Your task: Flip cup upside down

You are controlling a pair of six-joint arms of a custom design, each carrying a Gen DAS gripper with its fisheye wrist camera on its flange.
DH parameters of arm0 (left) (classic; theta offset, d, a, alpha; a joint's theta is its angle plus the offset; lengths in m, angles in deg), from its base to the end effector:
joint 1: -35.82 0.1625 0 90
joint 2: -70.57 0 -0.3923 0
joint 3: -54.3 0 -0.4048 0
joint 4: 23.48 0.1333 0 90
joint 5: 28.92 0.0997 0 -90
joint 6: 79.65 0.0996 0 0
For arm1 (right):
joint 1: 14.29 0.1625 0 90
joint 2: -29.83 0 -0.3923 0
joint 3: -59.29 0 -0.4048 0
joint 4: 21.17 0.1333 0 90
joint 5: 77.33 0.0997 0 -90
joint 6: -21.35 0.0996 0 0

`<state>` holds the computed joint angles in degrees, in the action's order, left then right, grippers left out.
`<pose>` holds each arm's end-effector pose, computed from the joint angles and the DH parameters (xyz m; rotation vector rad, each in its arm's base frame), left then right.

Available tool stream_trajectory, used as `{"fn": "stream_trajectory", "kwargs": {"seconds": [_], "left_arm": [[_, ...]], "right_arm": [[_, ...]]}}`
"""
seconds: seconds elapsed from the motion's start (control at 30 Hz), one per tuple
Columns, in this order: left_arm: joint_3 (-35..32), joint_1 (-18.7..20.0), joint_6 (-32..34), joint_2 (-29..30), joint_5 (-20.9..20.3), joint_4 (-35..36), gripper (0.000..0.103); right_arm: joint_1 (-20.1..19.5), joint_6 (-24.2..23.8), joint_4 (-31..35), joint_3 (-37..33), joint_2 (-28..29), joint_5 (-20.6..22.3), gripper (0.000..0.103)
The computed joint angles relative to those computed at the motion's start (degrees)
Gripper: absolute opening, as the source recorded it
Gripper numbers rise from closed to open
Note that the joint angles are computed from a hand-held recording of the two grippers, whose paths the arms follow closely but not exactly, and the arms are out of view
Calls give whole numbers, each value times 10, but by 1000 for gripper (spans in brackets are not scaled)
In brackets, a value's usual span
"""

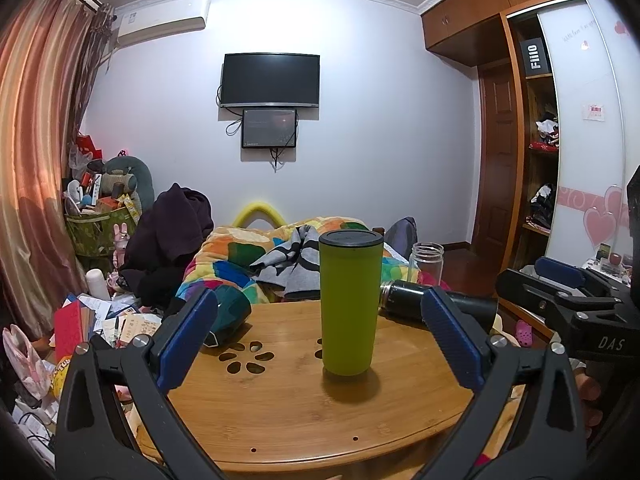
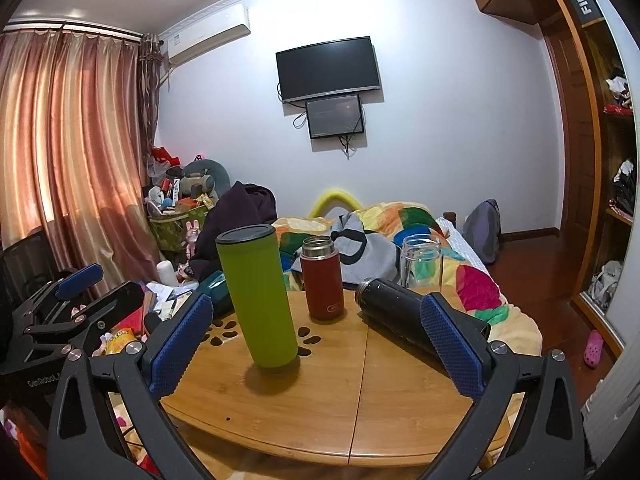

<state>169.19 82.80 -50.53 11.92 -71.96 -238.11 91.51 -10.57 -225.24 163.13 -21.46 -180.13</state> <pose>-0.2102 -0.5273 0.2286 0.7179 2.0132 -1.4904 0.2770 -0.5705 0.1886 0.8351 -2.2894 1.3947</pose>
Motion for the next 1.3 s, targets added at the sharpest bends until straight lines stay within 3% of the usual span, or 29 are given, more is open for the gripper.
{"fn": "stream_trajectory", "kwargs": {"seconds": [1.3], "left_arm": [[-2, 0, -15, -3, 7, 1, 103]], "right_arm": [[1, -9, -14, 14, -7, 9, 103]]}}
